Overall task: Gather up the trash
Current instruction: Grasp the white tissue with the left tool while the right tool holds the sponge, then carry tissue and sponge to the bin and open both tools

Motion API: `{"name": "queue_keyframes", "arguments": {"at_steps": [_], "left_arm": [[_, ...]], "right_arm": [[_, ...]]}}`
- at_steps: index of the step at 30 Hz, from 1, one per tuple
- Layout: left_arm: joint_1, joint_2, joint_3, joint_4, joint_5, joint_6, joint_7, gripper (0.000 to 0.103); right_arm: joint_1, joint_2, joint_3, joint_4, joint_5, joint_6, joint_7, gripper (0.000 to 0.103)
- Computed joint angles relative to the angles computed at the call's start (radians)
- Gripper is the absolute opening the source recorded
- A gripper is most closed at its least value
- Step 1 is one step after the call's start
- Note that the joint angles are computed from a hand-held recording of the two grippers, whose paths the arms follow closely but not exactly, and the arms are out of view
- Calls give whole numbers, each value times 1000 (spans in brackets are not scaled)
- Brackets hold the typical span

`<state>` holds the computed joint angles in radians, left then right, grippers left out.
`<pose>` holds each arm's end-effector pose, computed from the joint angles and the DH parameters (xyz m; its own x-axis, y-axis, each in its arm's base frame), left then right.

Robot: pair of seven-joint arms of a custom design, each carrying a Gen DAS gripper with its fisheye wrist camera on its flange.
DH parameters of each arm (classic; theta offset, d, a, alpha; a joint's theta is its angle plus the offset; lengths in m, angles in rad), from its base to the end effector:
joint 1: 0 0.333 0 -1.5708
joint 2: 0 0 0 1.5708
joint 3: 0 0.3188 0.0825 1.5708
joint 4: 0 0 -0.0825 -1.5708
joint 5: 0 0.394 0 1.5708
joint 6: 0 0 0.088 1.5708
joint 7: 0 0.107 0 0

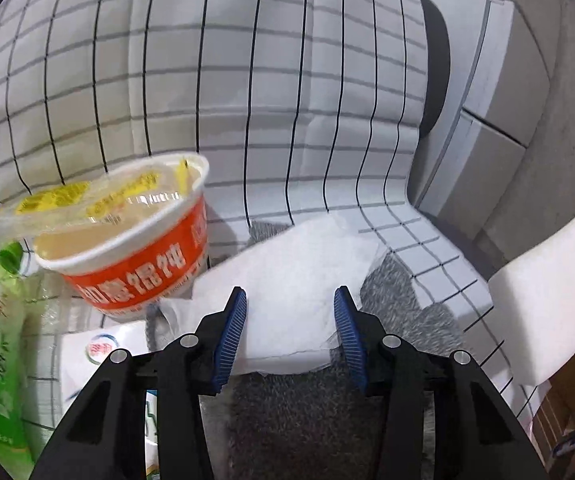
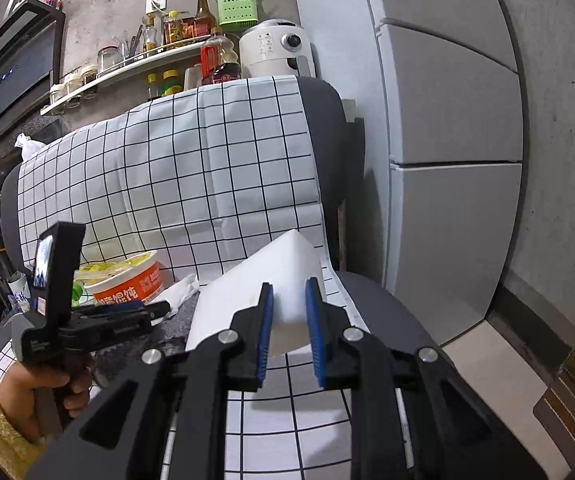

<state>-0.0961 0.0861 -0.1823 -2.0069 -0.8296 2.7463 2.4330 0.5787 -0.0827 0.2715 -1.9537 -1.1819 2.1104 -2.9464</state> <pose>0.6054 -0.1396 0.4762 -0.5021 -0.8487 0.1664 -0.6550 0.2476 -0.7139 0.4095 0.4080 0.5635 -0.3070 -0.9471 -0.0937 -0.4005 0.2178 -0.8900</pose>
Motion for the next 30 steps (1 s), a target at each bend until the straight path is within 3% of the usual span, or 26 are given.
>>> {"name": "queue_keyframes", "arguments": {"at_steps": [3, 5, 7, 9, 11, 14, 19, 24, 27, 30], "left_arm": [[2, 17, 3, 5, 17, -2, -20, 44], [5, 22, 4, 15, 24, -14, -31, 32], [10, 25, 5, 27, 32, -28, -36, 10], [20, 24, 6, 39, 17, -53, -33, 2], [33, 6, 5, 39, -41, -70, -1, 1], [55, -87, 15, -2, -245, -106, 163, 1], [47, -282, 99, -112, -460, -221, 373, 1], [10, -443, 149, -260, -524, -240, 469, 1], [-14, -522, 159, -354, -552, -216, 512, 1], [-32, -583, 179, -435, -545, -245, 521, 1]], "right_arm": [[-1, 9, -2, 6, 0, 8, -2, 17], [1, 12, -3, 9, -1, 10, -5, 17], [4, 14, -2, 14, 0, 4, -8, 17], [9, 14, 0, 20, -2, -6, -8, 17], [14, 11, 4, 24, -3, -22, -9, 17], [22, 2, 12, 30, -8, -46, -6, 17], [41, -10, 34, 49, -20, -101, 2, 17], [67, -12, 56, 63, -4, -163, -2, 17], [89, -14, 71, 62, 20, -227, -9, 17], [115, -18, 88, 53, 57, -308, -22, 17]]}}
